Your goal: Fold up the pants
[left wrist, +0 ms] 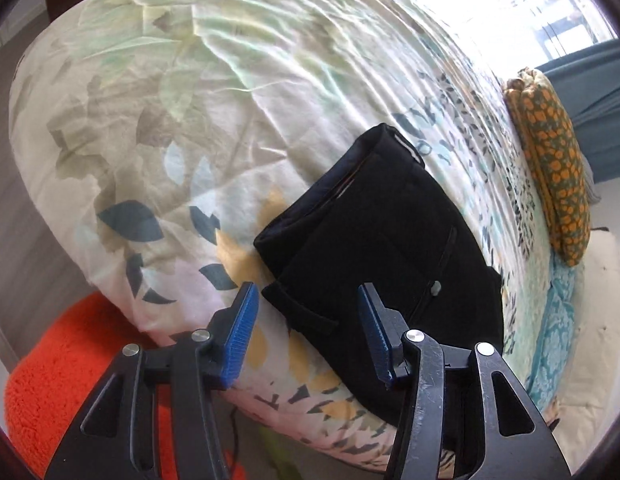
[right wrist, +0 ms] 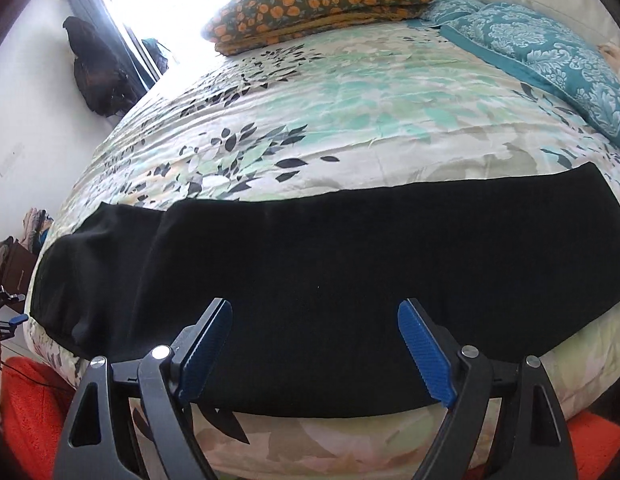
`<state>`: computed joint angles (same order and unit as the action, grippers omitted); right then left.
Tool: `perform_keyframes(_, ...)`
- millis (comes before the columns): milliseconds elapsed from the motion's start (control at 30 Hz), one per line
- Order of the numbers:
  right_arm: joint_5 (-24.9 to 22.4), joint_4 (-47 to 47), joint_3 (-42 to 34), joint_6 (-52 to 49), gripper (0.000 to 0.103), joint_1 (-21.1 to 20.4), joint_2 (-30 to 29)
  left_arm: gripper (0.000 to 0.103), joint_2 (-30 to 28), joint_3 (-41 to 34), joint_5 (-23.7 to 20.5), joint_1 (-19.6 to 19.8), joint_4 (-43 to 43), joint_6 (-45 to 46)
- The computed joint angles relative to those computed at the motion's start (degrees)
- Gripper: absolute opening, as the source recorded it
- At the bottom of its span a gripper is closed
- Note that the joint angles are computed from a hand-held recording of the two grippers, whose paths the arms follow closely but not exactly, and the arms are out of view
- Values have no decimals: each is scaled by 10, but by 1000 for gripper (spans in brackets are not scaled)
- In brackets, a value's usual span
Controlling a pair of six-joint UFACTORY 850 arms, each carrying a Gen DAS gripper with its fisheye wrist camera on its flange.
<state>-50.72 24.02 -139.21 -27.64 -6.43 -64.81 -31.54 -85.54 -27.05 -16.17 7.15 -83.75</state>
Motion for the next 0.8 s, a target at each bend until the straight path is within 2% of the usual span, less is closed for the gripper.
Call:
perform_keyframes(100,-4,-4,-2,-7,85,1,-3,53,-28,-41,-58,-3,8,8)
perform_keyframes(133,-3,0,-3,-9,85,-1,-3,53,-30,-42,-60,-5,15,3)
perform_keyframes(167,-2,2,-4,-7,85,-2,-3,46,-28,-35,-47,-5,10,7)
perform_keyframes(200,-4,0,-8,-1,85,-3,-6,35,-30,-35,-37,-4,-2,18)
perform_keyframes(233,-9,-5,-16,8,85,-4,-12,26,-38,-48,-50,-6,9,12)
perform_keyframes(267,-16,-11,-30,18,85,-4,-21,10,-41,-57,-64,-10,38,-4)
perform_keyframes(333,-23,-17,-39,24,85,-5,-27,9,-33,-55,-63,-12,67,-22)
perform_keyframes(500,-11,-20,-17,16,85,-4,-16,8,-7,-63,-74,-23,215,-106)
perform_keyframes(700,-9,-32,-14,15,85,-1,-15,8,-61,-94,-137,-9,149,-37)
perform_keyframes(800,-11,-51,-12,15,89,2,-16,8,-80,-122,-185,-23,182,-35)
